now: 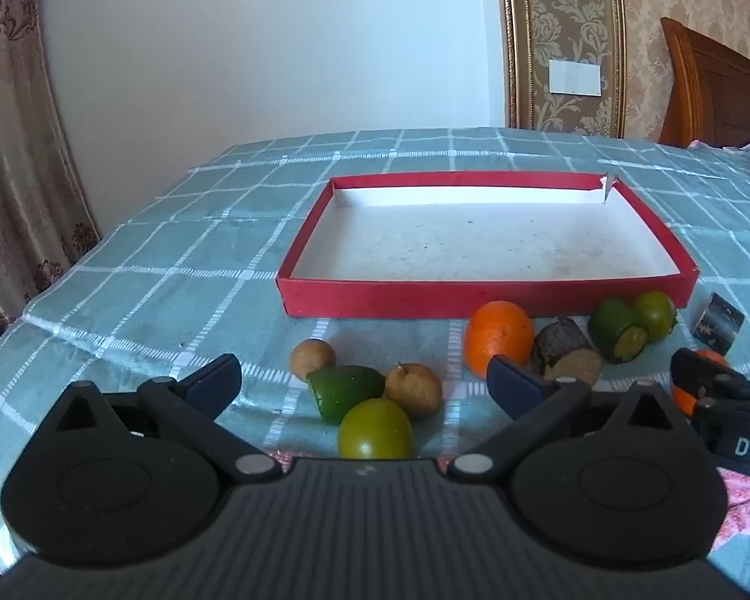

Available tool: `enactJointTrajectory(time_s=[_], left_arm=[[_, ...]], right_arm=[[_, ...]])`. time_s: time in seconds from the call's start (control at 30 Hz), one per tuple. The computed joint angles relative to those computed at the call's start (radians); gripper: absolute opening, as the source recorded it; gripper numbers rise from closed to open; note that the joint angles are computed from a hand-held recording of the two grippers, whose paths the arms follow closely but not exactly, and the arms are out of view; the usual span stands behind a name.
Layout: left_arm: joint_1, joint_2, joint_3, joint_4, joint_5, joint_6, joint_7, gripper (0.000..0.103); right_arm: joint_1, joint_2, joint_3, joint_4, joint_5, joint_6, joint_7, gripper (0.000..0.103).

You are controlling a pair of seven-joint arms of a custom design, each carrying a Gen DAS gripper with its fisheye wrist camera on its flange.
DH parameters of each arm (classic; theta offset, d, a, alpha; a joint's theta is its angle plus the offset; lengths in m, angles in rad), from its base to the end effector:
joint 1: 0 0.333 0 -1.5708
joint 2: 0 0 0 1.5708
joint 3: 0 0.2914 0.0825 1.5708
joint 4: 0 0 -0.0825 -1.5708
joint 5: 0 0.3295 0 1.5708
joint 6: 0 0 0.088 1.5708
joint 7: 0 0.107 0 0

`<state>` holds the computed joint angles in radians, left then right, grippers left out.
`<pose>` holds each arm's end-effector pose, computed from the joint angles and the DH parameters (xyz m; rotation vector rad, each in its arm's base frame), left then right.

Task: Organize fruits
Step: 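Move the right tool toward the dark eggplant slice beside the tray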

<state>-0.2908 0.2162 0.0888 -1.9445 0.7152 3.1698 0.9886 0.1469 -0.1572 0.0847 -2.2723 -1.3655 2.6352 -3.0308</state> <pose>0.5628 -0.1803 0.4835 -1.3091 1.8863 -0.9207 0.4610 0.1352 0.4669 -1.3480 1.9371 -1.0859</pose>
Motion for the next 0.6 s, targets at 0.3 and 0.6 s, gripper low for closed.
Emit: enactJointTrajectory(time_s=[0.3,0.6], left_arm=[[-0.002,-0.034,-0.013,-0.002,0.069,-0.04,-0.069,0.103],[0.035,-0.02,-0.019,-0.038,0.035,0.042,-0.017,0.103]], right_arm=[[0.0,-0.007,0.001,-0.006,-0.03,-0.004,0.022,0.103],[0.0,-0.043,0.007,-0.05,-0.242,-0.056,0.233,0.103]])
